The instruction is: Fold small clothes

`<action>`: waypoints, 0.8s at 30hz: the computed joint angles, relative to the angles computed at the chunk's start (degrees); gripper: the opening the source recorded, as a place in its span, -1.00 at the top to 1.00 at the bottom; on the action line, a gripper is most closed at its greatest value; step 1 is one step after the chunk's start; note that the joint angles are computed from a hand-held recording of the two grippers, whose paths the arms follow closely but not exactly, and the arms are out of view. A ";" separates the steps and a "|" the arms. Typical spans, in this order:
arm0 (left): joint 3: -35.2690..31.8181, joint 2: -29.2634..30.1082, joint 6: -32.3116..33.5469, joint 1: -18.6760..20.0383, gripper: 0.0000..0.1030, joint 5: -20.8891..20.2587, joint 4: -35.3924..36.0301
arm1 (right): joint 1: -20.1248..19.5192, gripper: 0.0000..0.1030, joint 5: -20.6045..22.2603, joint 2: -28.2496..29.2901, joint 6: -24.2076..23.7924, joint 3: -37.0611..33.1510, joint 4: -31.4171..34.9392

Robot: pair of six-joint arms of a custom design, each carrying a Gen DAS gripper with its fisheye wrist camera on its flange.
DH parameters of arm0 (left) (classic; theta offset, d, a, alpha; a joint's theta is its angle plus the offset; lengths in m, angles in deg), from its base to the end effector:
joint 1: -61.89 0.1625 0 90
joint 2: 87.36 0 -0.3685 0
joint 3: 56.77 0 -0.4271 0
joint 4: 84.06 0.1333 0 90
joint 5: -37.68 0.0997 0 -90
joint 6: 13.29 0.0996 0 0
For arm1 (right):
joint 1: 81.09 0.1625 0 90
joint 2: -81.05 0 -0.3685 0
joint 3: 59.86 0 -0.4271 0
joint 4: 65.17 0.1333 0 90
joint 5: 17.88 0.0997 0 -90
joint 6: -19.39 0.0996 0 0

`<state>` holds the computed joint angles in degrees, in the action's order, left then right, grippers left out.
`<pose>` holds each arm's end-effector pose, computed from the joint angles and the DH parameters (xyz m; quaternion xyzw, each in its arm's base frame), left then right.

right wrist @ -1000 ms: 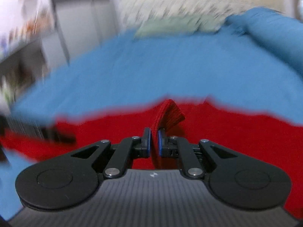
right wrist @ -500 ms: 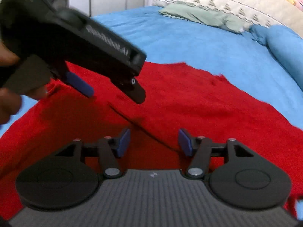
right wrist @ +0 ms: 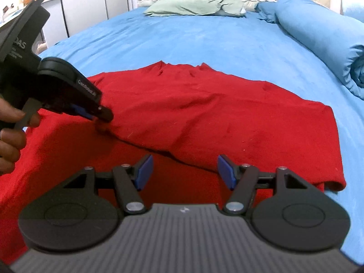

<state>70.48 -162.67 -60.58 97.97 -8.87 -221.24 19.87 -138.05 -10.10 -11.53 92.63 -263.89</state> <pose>-0.2449 -0.4282 0.1023 0.0690 0.9257 -0.2613 0.2645 0.1441 -0.3065 0.1712 0.2183 -0.8632 0.3408 0.3019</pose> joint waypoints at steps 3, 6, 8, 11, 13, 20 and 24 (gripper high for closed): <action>-0.28 -1.14 2.88 -2.01 0.76 3.31 -0.77 | 0.71 -0.52 -0.49 -0.63 1.00 -0.35 1.01; -0.31 -3.52 4.54 -3.59 0.76 8.34 -1.21 | 0.57 -0.53 0.24 -3.33 2.09 -0.42 5.03; 0.50 -6.12 3.58 -4.20 0.76 12.71 1.09 | 0.13 -0.54 0.88 -4.35 2.02 -0.80 6.78; 2.71 -10.27 -0.13 -3.72 0.76 16.45 7.67 | -0.96 -0.60 1.21 -5.13 1.40 -1.01 7.82; 3.99 -11.75 -1.81 -2.22 0.76 15.16 9.53 | -1.83 -0.62 0.36 -4.65 1.06 -1.16 7.27; 7.03 -12.32 -2.13 -0.57 0.74 14.59 7.23 | -6.45 -0.72 -1.76 -5.93 -0.04 -0.82 5.27; 7.01 -15.60 -7.79 -2.42 0.30 15.42 20.17 | -6.76 -0.75 -4.24 -10.41 -1.13 0.41 8.72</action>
<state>77.49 -178.28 -68.37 95.55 6.54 -201.07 13.11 -142.29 -20.51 -12.66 93.04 -255.17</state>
